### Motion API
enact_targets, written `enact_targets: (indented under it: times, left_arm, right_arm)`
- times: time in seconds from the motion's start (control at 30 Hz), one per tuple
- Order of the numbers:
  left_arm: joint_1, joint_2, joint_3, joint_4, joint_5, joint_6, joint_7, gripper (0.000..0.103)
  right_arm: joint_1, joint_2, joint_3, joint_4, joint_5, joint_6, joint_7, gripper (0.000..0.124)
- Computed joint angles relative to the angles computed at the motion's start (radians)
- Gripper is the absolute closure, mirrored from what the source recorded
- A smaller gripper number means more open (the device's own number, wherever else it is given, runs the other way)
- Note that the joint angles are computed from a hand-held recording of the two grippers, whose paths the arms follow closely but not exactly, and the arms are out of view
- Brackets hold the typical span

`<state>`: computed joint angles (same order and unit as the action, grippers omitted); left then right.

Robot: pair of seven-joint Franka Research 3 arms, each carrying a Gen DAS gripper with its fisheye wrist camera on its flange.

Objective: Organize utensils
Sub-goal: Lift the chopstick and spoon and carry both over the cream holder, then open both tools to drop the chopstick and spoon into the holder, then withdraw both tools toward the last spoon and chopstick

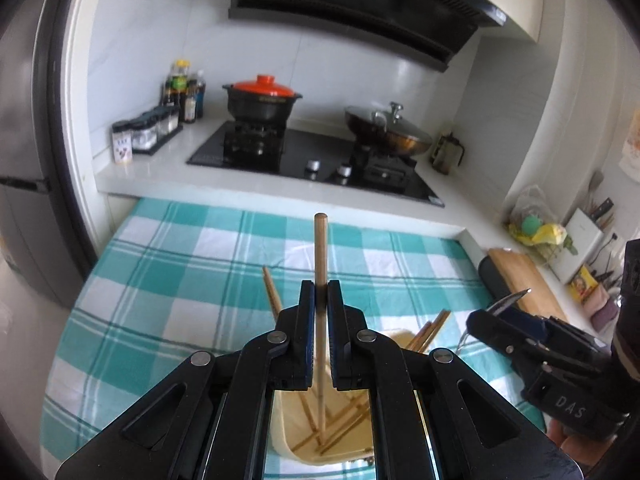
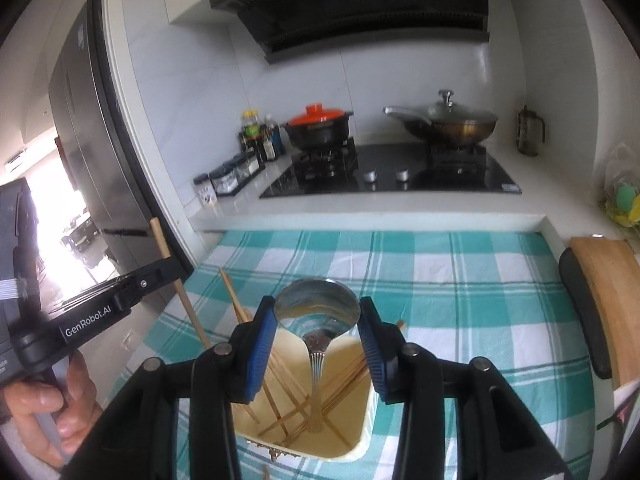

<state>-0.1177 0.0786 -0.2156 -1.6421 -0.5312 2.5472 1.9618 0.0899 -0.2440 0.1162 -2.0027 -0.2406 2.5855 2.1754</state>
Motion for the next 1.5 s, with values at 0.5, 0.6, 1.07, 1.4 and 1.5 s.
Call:
enact_targets:
  times: [0.5,0.6,1.07,1.4,1.5]
  left_arm:
    - [0.028,-0.253,0.098,-0.315,0.032,-0.043,0.202,0.027]
    - [0.02,-0.368,0.158,-0.491,0.073,-0.068,0.25,0.027]
    - [-0.175,-0.575,0.176,-0.888,0.061,-0.022,0.114,0.027]
    - [-0.168,-0.515,0.062,-0.931,0.339,0.164,-0.209,0.022]
    - [-0.171,-0.514,0.065,-0.941,0.41,0.191,-0.274,0.015]
  right_arm:
    - [0.04,-0.257,0.039,-0.232,0.038,-0.026,-0.083,0.069]
    - [0.012,-0.432,0.106,-0.398,0.041,-0.105,-0.049,0.069]
    - [0.174,-0.859,0.348,-0.777,0.167,-0.27,0.375,0.069]
    - [0.194,-0.931,0.357,-0.778,0.096,-0.341,0.389,0.069]
    - [0.201,-0.921,0.356,-0.784,0.098,-0.339,0.392,0.069]
